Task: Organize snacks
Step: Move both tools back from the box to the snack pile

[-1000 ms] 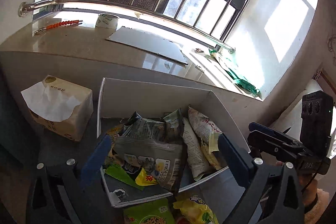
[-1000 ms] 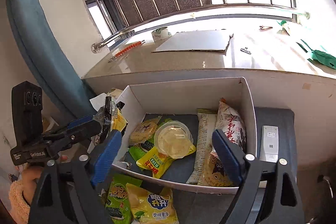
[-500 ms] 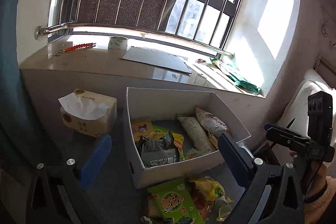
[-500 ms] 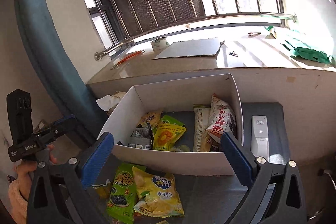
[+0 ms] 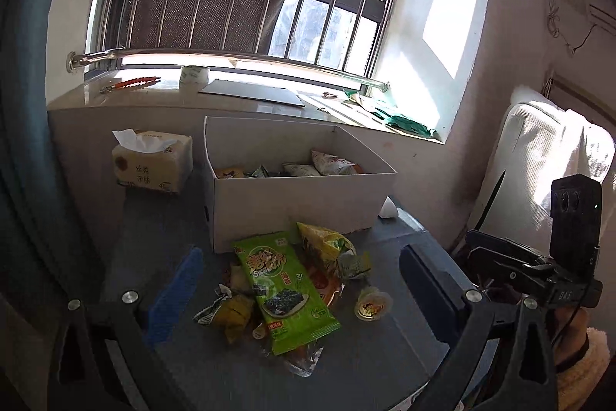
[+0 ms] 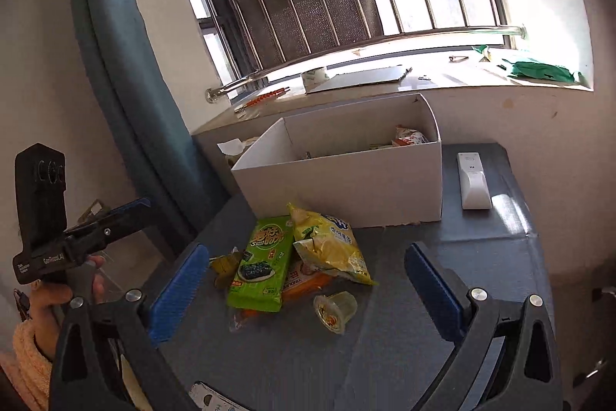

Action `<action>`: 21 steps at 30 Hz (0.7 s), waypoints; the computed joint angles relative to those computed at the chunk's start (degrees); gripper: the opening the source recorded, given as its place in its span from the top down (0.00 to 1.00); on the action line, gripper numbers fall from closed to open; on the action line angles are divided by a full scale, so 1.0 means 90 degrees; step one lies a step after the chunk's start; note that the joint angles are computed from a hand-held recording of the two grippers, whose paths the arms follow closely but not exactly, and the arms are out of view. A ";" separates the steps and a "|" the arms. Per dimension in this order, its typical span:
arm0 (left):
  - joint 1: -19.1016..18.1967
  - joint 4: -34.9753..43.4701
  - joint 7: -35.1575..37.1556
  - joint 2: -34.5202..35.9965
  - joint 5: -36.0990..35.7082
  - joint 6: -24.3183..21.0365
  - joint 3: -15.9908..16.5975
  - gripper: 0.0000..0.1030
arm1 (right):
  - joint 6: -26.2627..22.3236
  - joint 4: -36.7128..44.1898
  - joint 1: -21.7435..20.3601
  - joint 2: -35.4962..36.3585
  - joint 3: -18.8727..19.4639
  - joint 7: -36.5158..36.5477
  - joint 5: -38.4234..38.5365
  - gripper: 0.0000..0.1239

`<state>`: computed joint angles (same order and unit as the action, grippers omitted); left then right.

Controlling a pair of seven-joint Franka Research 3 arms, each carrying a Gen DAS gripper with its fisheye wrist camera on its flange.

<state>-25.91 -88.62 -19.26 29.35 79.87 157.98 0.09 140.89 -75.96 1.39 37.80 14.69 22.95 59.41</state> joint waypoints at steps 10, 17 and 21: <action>-0.0166 -0.0445 -0.0880 0.0060 0.0065 -0.0064 -0.0125 0.00 | 0.0936 -0.1007 0.0203 -0.0295 -0.0093 -0.0561 -0.0144 0.17; -0.0201 -0.0531 -0.1115 -0.0027 0.0294 -0.0147 -0.0105 0.00 | 0.1520 -0.0159 0.0846 0.0387 -0.0336 -0.0130 -0.1597 0.17; -0.0144 -0.0646 -0.1141 -0.0099 0.0290 -0.0247 -0.0157 0.00 | 0.1403 0.0862 0.1222 0.1086 -0.0525 0.0548 -0.2629 0.17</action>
<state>-27.21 -94.43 -29.53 28.46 82.48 155.76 -1.32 153.51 -68.20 12.39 47.57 9.97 27.88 35.75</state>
